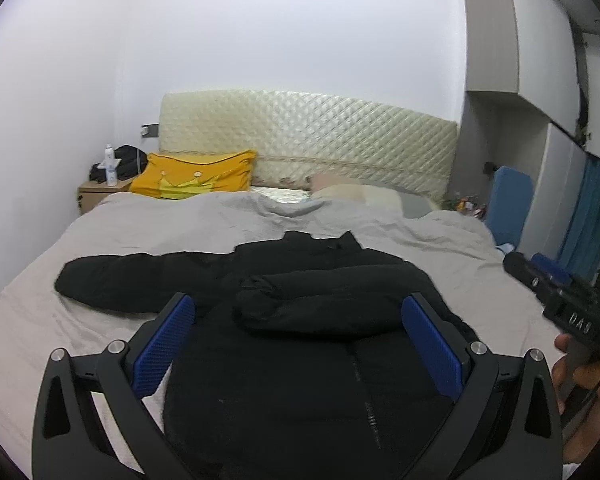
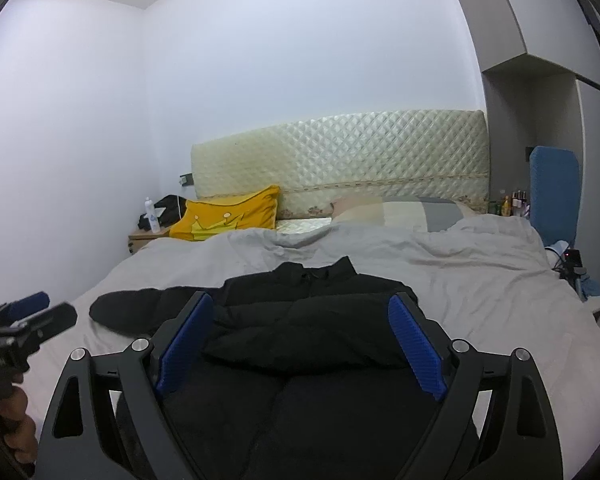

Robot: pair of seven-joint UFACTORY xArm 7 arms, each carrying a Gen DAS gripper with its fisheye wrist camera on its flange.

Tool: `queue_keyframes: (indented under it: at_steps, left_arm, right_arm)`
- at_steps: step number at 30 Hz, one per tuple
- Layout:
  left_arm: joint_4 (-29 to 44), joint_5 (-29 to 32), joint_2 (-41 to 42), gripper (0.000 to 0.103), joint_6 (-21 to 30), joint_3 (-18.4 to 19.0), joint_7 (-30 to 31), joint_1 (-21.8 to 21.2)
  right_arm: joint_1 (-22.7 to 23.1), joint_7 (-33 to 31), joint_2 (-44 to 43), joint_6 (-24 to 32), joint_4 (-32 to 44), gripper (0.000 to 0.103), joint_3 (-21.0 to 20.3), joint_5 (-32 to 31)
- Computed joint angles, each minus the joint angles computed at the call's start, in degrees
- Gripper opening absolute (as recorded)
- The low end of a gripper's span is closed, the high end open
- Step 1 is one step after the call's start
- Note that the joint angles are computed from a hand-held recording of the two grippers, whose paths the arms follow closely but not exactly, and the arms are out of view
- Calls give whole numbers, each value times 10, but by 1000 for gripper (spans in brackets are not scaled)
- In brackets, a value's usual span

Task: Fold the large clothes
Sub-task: 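Lay the sleeve on the jacket body, open the right gripper and withdraw, then move the left gripper to the other sleeve cuff and grasp it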

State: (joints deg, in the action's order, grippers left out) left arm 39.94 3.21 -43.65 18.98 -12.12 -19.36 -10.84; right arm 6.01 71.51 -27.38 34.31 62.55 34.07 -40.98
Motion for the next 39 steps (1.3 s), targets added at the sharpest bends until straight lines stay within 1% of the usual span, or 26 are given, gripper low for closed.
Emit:
queue_keyframes:
  at_steps: [2,7,9,11,12,14,16,19,24,26,28,32,34,36,37,39]
  left_arm:
    - [-14,-7,-6,103,-7,3,-3,-10]
    - [-28,-4,-10,103,-8,-8,-13,-7]
    - [-35,-3,-11,103,-11,-7,-13,-9]
    - [-44,-4,-13,103,-19,-4,-11,-16]
    - [-50,-7,-14,103,-26,3,-5,-27]
    - [-62,-16,-16,103,-41,19,12,-53]
    - [-70,-21,-20,103,-54,18,14,-56]
    - [-80,-21,-25,103,-71,10,11,-50]
    - [-85,-21,-16,103,-89,16,19,-47]
    - [-80,-23,0,103,-99,35,38,-62]
    - [-70,-22,20,103,-102,50,59,-66]
    - [-40,-31,62,103,-91,84,104,-72]
    - [-25,-31,79,103,-86,87,116,-49]
    - [-2,-42,100,103,-68,108,131,-40]
    - [15,-52,113,103,-54,126,143,-39]
    - [35,-64,130,103,-45,143,167,-28]
  right_arm:
    - [9,1,-15,-1,-21,90,1,2]
    - [17,-2,-35,-9,-48,90,5,17]
    - [15,9,-47,-11,-58,90,12,24]
    - [5,31,-68,-36,-83,91,19,22]
    - [-2,43,-80,-42,-97,95,24,25]
    - [0,61,-100,-55,-128,98,24,47]
    - [-3,71,-120,-49,-147,98,32,66]
    - [-17,68,-137,-37,-152,98,44,77]
    - [-46,66,-151,-57,-155,99,65,82]
    - [-52,58,-149,-52,-154,99,72,89]
    - [-57,55,-149,-45,-156,100,77,95]
    - [-63,55,-153,-42,-163,100,82,99]
    - [-60,53,-159,-48,-172,100,78,100]
    - [-65,61,-163,-50,-174,101,81,105]
    - [-65,67,-168,-54,-179,101,78,110]
    - [-67,77,-177,-61,-188,101,76,117]
